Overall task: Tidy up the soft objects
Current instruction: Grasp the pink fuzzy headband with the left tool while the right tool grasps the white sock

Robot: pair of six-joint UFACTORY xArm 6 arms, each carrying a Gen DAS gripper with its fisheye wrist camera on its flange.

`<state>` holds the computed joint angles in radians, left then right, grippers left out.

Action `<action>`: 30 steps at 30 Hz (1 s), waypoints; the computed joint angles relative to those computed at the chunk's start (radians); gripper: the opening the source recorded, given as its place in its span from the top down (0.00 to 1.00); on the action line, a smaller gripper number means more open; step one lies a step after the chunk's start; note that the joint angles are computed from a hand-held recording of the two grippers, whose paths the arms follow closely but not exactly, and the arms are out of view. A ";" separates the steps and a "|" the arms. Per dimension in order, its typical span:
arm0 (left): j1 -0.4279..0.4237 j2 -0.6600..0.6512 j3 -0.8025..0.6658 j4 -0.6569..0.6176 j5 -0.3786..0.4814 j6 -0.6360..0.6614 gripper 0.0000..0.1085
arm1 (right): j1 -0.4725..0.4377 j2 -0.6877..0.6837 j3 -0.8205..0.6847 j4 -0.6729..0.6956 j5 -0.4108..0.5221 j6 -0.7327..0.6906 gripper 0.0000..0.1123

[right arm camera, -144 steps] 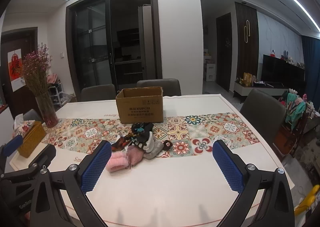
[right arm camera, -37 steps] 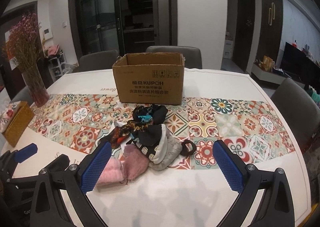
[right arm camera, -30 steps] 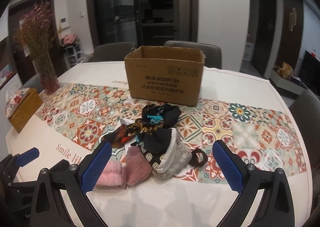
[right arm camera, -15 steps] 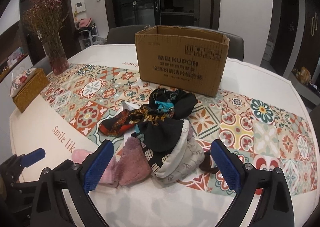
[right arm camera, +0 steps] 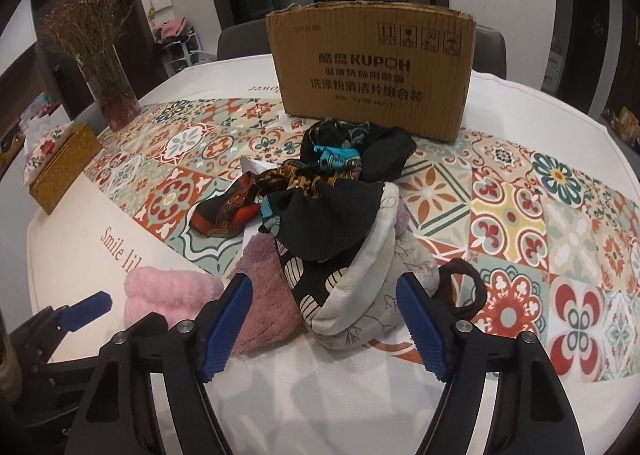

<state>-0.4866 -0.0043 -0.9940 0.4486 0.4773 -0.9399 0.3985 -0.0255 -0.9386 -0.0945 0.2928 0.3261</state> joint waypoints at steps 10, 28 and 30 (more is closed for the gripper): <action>0.016 0.033 -0.002 -0.105 -0.049 0.086 0.55 | 0.008 0.050 -0.026 0.073 -0.018 -0.079 0.58; 0.027 -0.030 -0.014 0.035 -0.086 0.066 0.77 | 0.025 -0.018 -0.016 0.053 -0.009 -0.027 0.82; 0.026 -0.037 -0.017 0.033 -0.090 0.076 0.77 | 0.025 -0.032 -0.013 0.031 -0.005 0.004 0.83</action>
<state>-0.4605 -0.0415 -1.0112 0.4812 0.3874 -0.8642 0.4234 -0.0577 -0.9514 -0.0638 0.2876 0.3297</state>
